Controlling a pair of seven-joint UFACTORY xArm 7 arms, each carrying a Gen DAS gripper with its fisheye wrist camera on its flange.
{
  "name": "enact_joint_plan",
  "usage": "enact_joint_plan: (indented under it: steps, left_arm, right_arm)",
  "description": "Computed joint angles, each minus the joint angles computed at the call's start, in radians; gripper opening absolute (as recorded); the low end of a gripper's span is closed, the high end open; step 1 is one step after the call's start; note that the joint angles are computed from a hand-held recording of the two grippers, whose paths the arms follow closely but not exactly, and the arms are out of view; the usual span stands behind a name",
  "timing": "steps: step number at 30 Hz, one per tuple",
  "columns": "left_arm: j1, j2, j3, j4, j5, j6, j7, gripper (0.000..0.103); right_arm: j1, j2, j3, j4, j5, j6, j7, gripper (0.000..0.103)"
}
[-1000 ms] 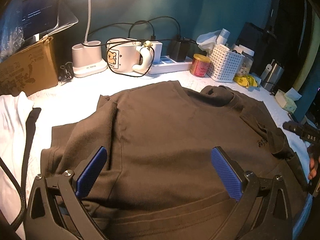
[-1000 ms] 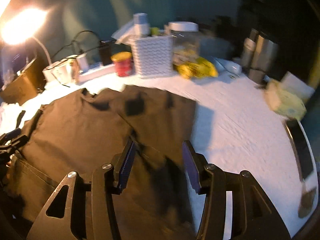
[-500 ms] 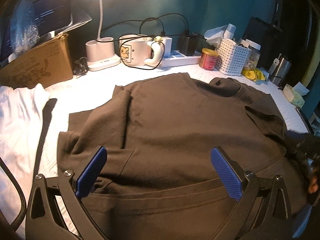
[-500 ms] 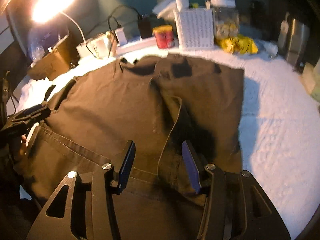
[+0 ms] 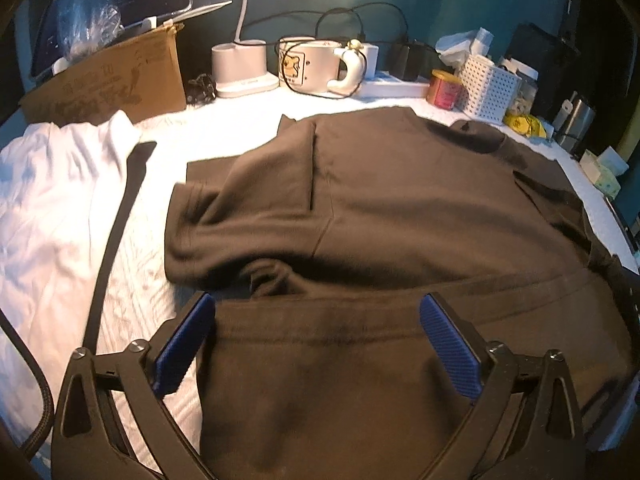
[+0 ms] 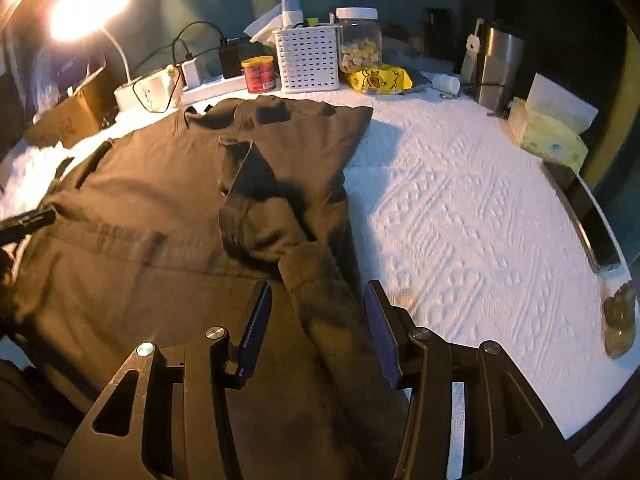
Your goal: Fold small clothes
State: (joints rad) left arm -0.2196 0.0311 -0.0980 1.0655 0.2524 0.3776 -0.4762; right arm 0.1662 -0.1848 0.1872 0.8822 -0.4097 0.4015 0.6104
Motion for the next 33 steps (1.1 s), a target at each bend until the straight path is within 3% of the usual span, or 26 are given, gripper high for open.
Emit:
enact_joint_plan:
  steps: [1,6,13,18,20,28,33]
  left_arm:
    - [-0.001,-0.005,-0.001,-0.005,-0.003,0.004,0.005,0.094]
    - [-0.002,-0.041,-0.009,-0.056,-0.012,0.007,0.025,0.085]
    - [0.001,-0.103,-0.029,-0.133,0.036,0.022,0.010,0.082]
    - [0.006,-0.167,-0.043,-0.194,0.024,0.031,0.019,0.081]
    - [-0.001,-0.185,-0.033,-0.204,-0.034,0.038,0.064,0.081]
    - [0.046,-0.128,-0.012,-0.108,-0.060,-0.014,0.115,0.081]
    - [0.070,0.015,0.023,0.044,-0.078,-0.027,0.114,0.081]
  right_arm:
    - [-0.013,0.000,0.019,0.002,-0.052,0.019,0.034,0.008]
    - [-0.025,-0.064,0.039,-0.042,-0.121,0.012,0.074,0.007]
    - [0.005,-0.132,0.038,-0.097,-0.034,0.073,-0.001,0.006]
    - [-0.001,-0.215,0.049,-0.177,0.000,0.099,0.015,0.004]
    - [0.004,-0.252,0.050,-0.205,0.020,0.106,0.003,0.004]
    - [-0.032,-0.276,0.074,-0.208,0.039,0.097,0.006,0.004]
    - [-0.033,-0.269,0.062,-0.187,0.058,0.067,-0.005,0.004]
